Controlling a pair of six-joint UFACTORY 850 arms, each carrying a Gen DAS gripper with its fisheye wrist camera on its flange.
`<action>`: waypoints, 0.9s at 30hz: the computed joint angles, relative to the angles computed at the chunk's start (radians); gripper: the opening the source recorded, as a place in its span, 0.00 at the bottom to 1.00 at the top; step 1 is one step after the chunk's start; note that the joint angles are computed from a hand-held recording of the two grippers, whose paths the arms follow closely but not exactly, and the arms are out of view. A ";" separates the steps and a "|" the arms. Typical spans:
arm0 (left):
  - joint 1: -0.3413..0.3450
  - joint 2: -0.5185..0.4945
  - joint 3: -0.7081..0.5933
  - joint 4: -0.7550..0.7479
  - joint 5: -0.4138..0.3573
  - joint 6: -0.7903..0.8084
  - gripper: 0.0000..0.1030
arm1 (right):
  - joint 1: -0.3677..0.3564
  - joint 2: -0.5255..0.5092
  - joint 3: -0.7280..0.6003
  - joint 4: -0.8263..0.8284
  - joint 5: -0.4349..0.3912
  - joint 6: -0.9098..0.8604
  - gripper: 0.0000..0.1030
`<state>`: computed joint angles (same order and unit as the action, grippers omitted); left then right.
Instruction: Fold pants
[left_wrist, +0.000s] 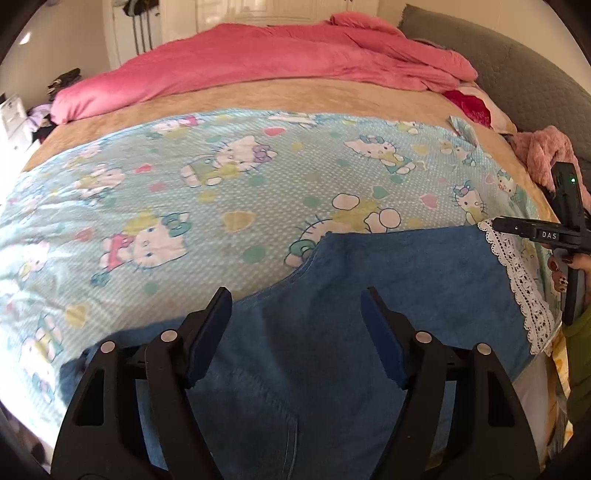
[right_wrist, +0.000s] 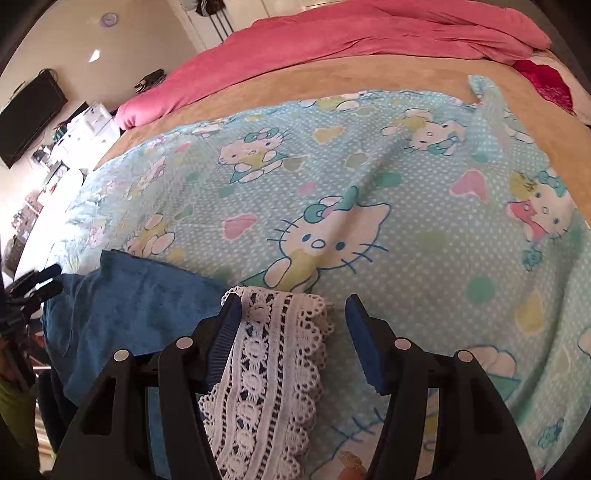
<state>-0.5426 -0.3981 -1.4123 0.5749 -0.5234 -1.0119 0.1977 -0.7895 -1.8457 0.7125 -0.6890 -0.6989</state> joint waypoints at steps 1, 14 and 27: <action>0.007 -0.026 -0.023 -0.012 -0.004 0.023 0.63 | 0.003 -0.014 -0.016 -0.022 -0.010 0.015 0.56; 0.042 -0.176 -0.134 -0.265 0.073 0.241 0.38 | 0.017 -0.017 0.013 0.049 -0.001 -0.098 0.45; 0.004 -0.158 -0.166 -0.018 0.027 0.045 0.05 | 0.032 0.051 0.047 0.154 0.095 -0.279 0.20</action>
